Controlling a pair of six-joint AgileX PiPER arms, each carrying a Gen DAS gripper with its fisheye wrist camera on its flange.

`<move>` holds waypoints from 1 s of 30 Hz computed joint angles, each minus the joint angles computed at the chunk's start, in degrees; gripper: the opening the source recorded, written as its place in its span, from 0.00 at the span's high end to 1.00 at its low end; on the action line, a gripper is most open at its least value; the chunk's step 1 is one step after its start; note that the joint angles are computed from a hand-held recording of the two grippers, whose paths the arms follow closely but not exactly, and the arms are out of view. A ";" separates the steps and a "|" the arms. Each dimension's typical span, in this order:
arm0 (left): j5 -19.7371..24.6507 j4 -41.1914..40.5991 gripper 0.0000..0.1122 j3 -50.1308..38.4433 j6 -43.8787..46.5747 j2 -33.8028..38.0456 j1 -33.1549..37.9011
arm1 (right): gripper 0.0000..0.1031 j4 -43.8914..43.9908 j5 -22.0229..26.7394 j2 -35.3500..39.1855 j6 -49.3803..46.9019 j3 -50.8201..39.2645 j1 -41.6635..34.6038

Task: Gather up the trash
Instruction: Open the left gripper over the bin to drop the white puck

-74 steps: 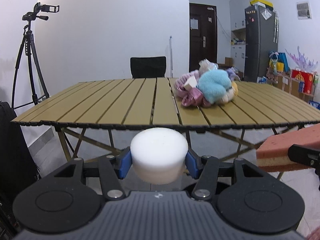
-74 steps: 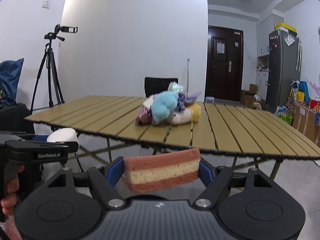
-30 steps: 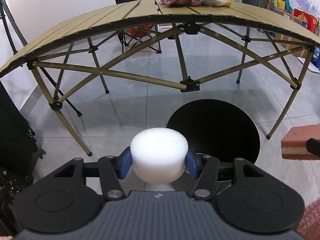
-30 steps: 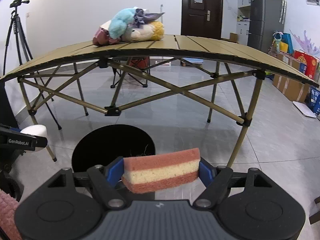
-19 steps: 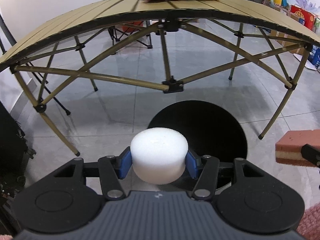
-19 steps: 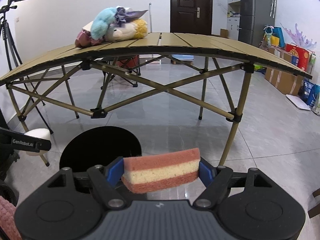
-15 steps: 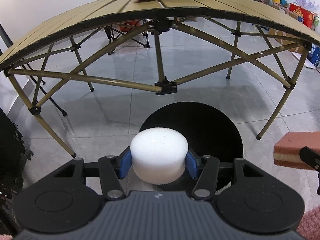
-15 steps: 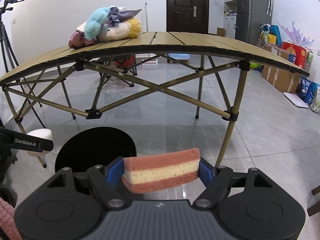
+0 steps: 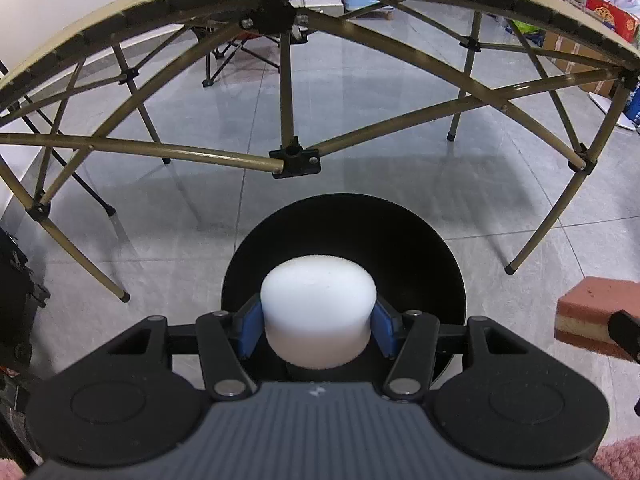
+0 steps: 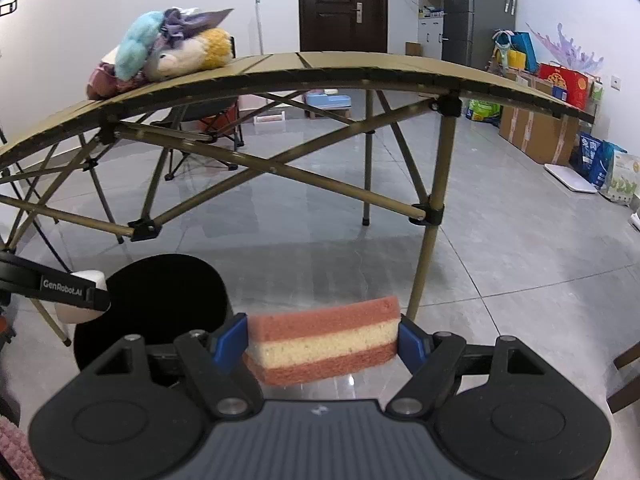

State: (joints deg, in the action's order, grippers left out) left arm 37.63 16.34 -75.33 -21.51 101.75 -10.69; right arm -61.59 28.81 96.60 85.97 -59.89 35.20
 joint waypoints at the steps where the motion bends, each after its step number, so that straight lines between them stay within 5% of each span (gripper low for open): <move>1: 0.48 -0.09 0.50 -0.72 -0.33 0.69 -0.10 | 0.26 -0.03 -0.08 0.09 0.11 0.10 -0.26; 19: 3.15 -1.61 0.45 -5.15 0.03 4.75 -1.29 | 0.26 -0.34 -1.50 2.54 0.90 0.10 -3.01; 26: 3.70 -1.76 0.08 -6.02 -0.58 5.08 -1.27 | 0.26 -0.28 -1.51 2.16 1.12 0.44 -3.00; 30: 5.01 -2.74 0.08 -6.75 -0.63 5.53 -0.79 | 0.26 -0.65 -1.60 1.94 1.42 0.67 -2.92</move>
State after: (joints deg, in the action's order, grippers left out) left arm 42.64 13.60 -82.09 -22.14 107.28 -11.48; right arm -62.24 27.21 98.54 87.39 -59.22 32.28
